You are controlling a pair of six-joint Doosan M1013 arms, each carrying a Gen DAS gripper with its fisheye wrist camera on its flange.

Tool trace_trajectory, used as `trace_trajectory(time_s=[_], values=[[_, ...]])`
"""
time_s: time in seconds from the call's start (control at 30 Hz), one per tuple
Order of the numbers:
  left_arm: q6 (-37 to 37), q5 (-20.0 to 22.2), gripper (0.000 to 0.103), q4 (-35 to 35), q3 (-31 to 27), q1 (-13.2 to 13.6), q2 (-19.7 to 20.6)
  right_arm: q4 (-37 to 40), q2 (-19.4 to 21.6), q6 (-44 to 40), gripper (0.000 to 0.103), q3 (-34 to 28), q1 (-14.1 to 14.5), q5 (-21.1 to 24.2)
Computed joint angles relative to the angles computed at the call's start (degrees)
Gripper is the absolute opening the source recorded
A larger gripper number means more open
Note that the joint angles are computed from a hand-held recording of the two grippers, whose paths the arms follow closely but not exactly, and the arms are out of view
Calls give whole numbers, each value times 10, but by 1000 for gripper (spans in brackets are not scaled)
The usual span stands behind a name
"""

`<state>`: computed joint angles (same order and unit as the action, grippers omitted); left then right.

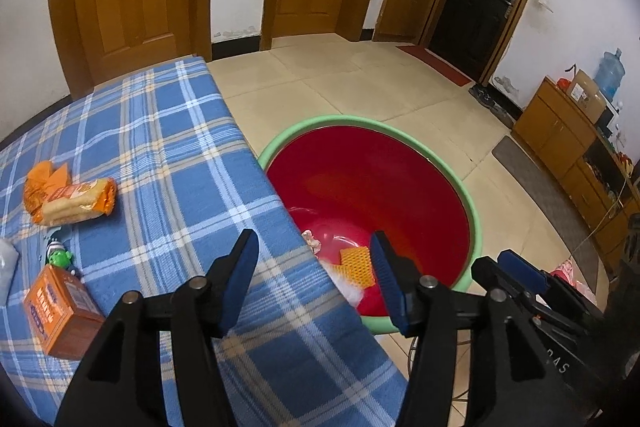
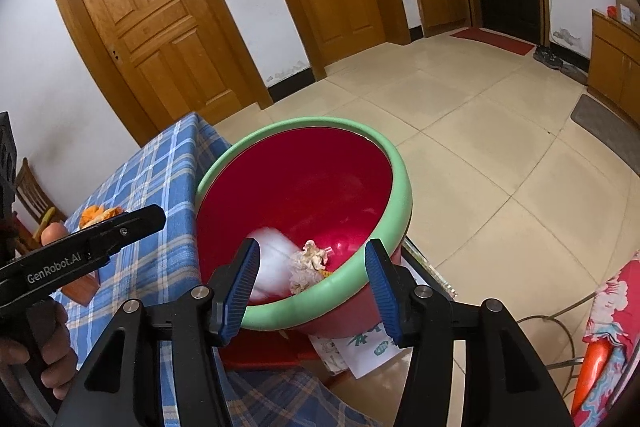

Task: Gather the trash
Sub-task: 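Carry the cloth and medicine box over the red basin and release both, then grasp the white plastic bag with the left tool while the right tool moves toward the orange box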

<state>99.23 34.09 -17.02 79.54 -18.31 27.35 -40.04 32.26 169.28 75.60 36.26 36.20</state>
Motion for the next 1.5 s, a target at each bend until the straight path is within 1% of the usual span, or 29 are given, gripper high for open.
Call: trace_trajectory(time_s=[0.2, 0.27, 0.3, 0.7, 0.8, 0.97, 1.03, 1.17, 1.27, 1.5], values=[[-20, -11, 60, 12, 16, 4, -13, -6, -1, 5, 56, 0, 3, -2], [-24, -16, 61, 13, 22, 7, -18, -6, 0, 3, 60, -3, 4, -2], [-26, -20, 61, 13, 25, 8, -21, -8, 0, 5, 64, -4, 5, -3], [-73, -56, 63, 51, 65, 30, -57, 2, 9, -32, 68, -29, 19, -7], [-91, -62, 63, 64, 73, 40, -64, 3, 12, -39, 69, -36, 23, -9], [-122, -70, 63, 87, 86, 54, -73, 29, 25, -79, 71, -59, 30, -8], [-134, -73, 63, 98, 91, 61, -77, 40, 30, -95, 75, -68, 33, -8], [-165, -80, 63, 125, 99, 75, -81, 55, 37, -115, 77, -82, 37, -7], [-190, -83, 63, 146, 104, 87, -83, 64, 46, -126, 79, -98, 41, 3], [-236, -82, 63, 177, 107, 116, -78, 83, 65, -155, 79, -131, 48, 25]])
